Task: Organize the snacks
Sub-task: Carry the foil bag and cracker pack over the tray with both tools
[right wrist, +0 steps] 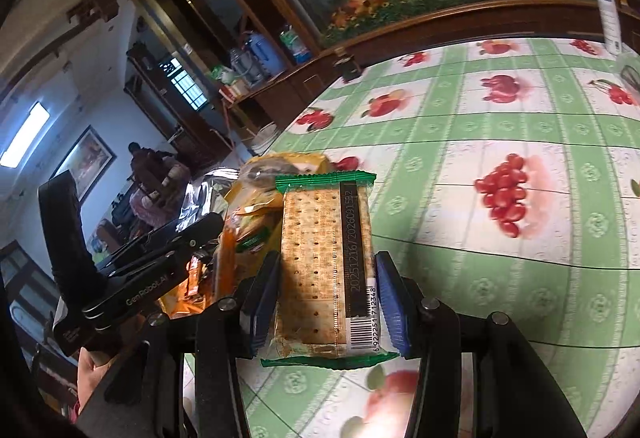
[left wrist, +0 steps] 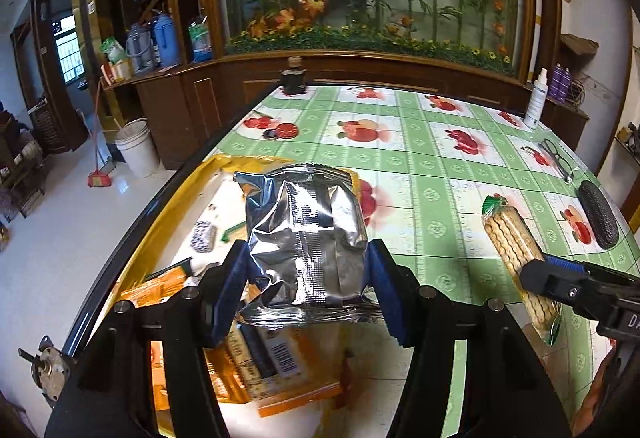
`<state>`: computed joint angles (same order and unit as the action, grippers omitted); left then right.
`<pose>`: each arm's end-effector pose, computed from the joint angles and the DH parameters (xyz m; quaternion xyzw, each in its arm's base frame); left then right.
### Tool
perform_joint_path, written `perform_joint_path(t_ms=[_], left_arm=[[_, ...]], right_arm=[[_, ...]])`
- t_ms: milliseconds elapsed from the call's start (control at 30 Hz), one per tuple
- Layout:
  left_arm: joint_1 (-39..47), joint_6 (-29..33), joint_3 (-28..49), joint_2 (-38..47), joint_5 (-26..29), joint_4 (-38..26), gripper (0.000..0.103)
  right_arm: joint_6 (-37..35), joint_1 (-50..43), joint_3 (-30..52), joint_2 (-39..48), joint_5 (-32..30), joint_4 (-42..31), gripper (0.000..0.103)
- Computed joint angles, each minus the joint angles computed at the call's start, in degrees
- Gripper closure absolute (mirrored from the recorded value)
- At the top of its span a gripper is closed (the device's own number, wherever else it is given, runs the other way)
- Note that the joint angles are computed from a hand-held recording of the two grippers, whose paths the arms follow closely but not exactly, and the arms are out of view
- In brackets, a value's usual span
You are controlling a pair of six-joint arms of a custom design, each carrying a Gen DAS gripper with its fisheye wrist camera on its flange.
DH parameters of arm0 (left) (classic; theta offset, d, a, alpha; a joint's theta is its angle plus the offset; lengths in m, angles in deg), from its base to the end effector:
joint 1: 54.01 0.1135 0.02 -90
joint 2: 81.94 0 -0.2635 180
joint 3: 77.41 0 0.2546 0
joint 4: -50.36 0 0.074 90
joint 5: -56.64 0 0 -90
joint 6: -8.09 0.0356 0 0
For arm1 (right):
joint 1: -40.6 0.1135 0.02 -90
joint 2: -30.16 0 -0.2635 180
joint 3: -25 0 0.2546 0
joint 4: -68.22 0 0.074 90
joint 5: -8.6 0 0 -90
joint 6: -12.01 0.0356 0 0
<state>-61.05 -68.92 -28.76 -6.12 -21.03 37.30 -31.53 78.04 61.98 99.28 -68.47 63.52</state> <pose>0.2621 -0.0400 0.1825 0.2013 0.8803 -0.0756 0.4229 0.1864 0.1327 0.1591 0.1201 0.8819 0.2223 0.3980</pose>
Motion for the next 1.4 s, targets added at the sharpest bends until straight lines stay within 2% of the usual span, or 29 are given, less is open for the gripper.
perform_joint_path(t_ms=[233, 600, 1067, 1400], left_arm=[[4.7, 0.8, 0.2, 1.5, 2.3, 0.6, 0.044], [10.1, 2.9, 0.6, 1.5, 5.3, -0.3, 0.044], [11.5, 3.4, 2.6, 5.1, 3.8, 0.2, 0.044], [12.5, 4.1, 4.2, 7.9, 4.1, 0.6, 0.044]], right_arm=[[0.4, 4.3, 4.5, 6.8, 2.0, 2.4, 0.055], [0.1, 6.7, 9.0, 12.8, 0.9, 5.2, 0.055], [-2.5, 5.2, 15.0, 18.9, -3.0, 6.4, 0.055], [-3.3, 4.5, 17.5, 21.9, -3.4, 7.0, 0.055]])
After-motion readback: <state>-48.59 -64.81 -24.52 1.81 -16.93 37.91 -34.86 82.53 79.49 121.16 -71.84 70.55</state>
